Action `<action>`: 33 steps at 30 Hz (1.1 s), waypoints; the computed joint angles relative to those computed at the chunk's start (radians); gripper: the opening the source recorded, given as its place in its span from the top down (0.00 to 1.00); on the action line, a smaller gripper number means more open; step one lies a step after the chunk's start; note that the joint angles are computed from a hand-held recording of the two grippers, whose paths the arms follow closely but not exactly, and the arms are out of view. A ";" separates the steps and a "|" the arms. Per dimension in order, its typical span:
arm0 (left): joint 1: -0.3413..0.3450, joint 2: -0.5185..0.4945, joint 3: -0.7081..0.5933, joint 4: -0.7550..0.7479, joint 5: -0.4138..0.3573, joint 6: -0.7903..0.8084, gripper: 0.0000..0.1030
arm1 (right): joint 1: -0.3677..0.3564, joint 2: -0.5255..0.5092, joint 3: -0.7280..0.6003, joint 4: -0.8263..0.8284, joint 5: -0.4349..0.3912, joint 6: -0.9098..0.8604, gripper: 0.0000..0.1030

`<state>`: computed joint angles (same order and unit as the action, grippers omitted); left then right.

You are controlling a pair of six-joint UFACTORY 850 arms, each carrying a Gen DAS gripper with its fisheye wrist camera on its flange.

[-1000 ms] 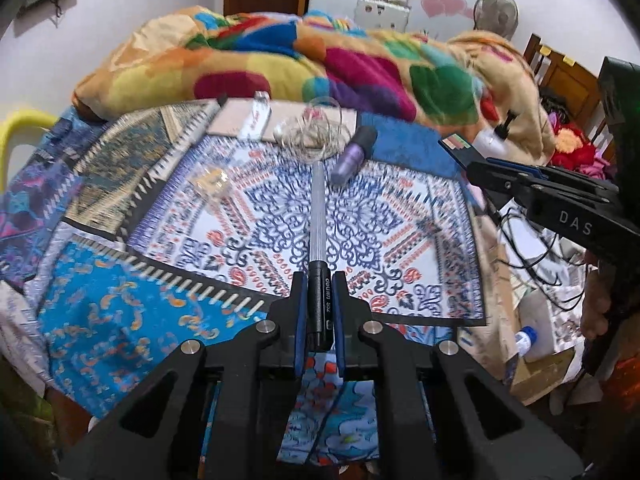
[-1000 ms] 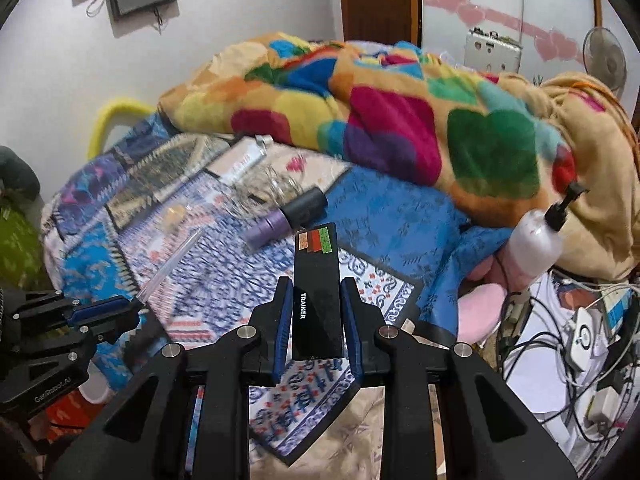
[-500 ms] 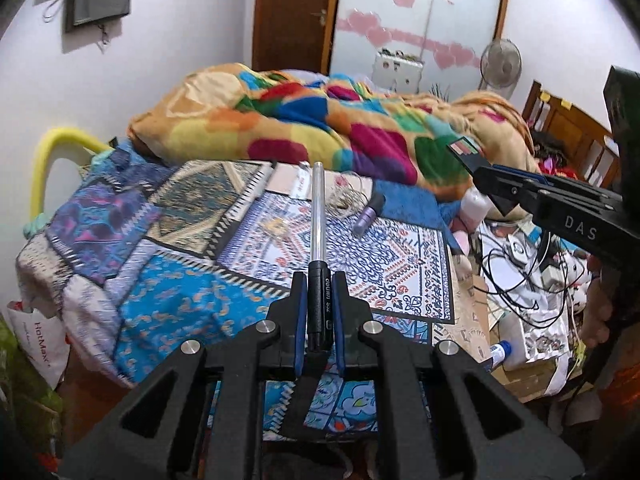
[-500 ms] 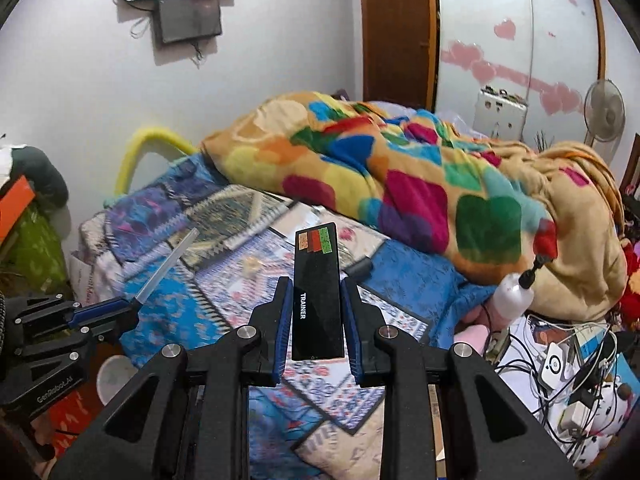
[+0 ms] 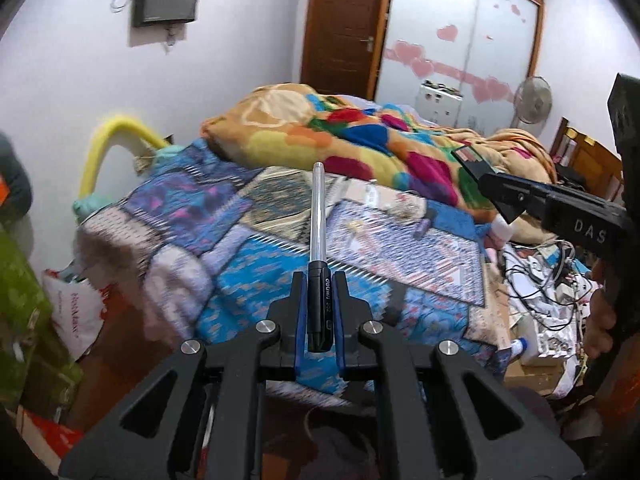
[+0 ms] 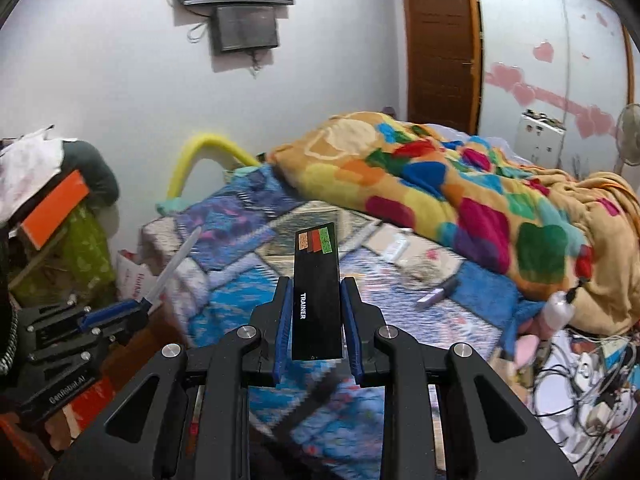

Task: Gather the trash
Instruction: 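Carry the marker and the black box in both tools over the white bin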

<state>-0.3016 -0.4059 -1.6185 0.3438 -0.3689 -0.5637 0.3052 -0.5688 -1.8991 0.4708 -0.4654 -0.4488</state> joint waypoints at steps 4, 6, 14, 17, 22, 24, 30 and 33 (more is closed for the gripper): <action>0.042 0.062 0.101 -0.009 0.022 -0.008 0.90 | 0.044 -0.031 -0.035 0.029 -0.033 -0.017 0.79; 0.063 0.086 0.144 0.012 0.023 -0.025 0.90 | 0.068 -0.050 -0.058 0.010 -0.046 -0.012 0.79; 0.142 0.157 0.290 0.081 0.047 -0.130 0.90 | 0.157 -0.116 -0.122 0.023 -0.114 -0.048 0.79; 0.169 0.179 0.340 0.148 0.055 -0.212 0.90 | 0.188 -0.152 -0.153 0.026 -0.154 -0.057 0.79; 0.218 0.201 0.405 0.124 0.062 -0.231 0.90 | 0.231 -0.213 -0.206 0.017 -0.226 -0.049 0.79; 0.235 0.207 0.430 0.116 0.059 -0.231 0.90 | 0.245 -0.235 -0.228 0.010 -0.253 -0.043 0.79; 0.278 0.208 0.490 0.100 0.050 -0.227 0.90 | 0.287 -0.330 -0.331 -0.024 -0.348 -0.013 0.79; 0.306 0.200 0.514 0.027 0.061 -0.182 0.90 | 0.300 -0.390 -0.400 -0.035 -0.408 0.005 0.79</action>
<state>0.0040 -0.2062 -1.1046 0.3711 -0.3082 -0.7461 0.6053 -0.9584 -2.2995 0.4359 -0.8734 -0.4441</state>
